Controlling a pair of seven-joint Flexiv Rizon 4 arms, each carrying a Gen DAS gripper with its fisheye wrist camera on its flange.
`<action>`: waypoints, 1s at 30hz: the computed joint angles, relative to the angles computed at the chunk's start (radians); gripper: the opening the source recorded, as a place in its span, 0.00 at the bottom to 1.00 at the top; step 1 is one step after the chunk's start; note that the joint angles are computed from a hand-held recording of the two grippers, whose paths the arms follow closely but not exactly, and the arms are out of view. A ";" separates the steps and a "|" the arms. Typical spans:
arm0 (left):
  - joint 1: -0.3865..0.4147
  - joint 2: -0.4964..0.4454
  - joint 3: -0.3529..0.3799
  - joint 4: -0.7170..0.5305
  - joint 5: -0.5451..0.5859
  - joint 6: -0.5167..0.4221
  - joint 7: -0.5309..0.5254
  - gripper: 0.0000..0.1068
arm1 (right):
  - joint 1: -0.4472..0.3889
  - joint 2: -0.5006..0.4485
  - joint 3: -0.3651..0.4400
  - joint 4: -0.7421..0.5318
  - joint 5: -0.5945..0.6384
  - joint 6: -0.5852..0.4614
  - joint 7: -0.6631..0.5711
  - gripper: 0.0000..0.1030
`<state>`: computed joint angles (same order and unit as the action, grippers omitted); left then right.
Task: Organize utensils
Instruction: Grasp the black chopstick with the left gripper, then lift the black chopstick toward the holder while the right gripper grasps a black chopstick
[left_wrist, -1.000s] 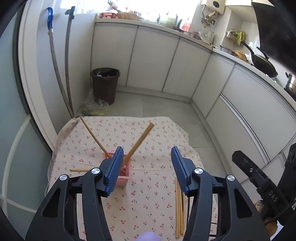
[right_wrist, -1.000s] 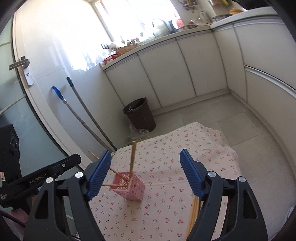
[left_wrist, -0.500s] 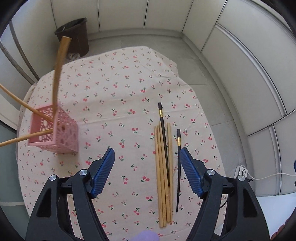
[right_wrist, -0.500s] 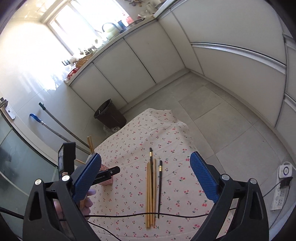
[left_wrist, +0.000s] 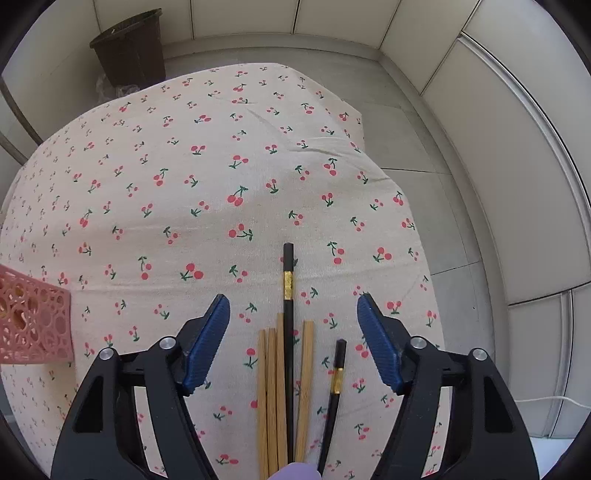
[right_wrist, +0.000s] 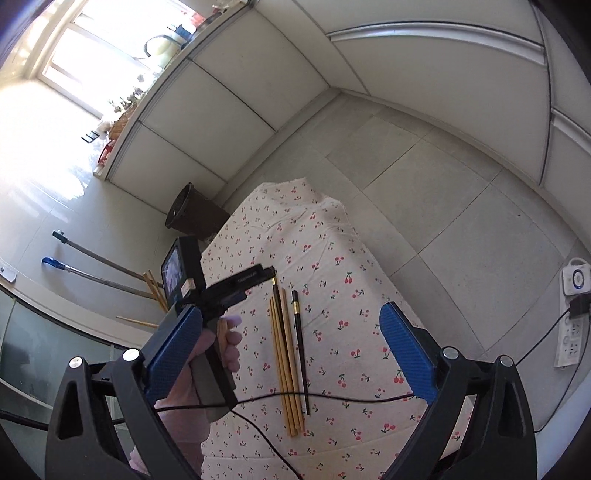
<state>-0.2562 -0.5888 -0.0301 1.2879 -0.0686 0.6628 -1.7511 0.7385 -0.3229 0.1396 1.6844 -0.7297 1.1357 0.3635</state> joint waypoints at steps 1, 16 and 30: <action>-0.006 -0.015 0.006 -0.017 0.014 -0.002 -0.003 0.57 | -0.003 -0.010 0.009 -0.009 0.017 -0.002 -0.019 0.91; -0.068 -0.088 0.070 -0.082 0.162 0.043 -0.105 0.37 | 0.024 -0.084 0.023 -0.079 0.176 -0.012 -0.133 0.91; -0.012 0.078 0.017 0.102 0.124 0.174 0.096 0.07 | 0.018 -0.147 0.021 -0.139 0.294 -0.105 -0.223 0.91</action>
<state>-0.2682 -0.5113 -0.0127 1.3895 0.0557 0.8372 -1.6549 0.7562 -0.4700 0.1603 1.5449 -0.4354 1.0303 0.1402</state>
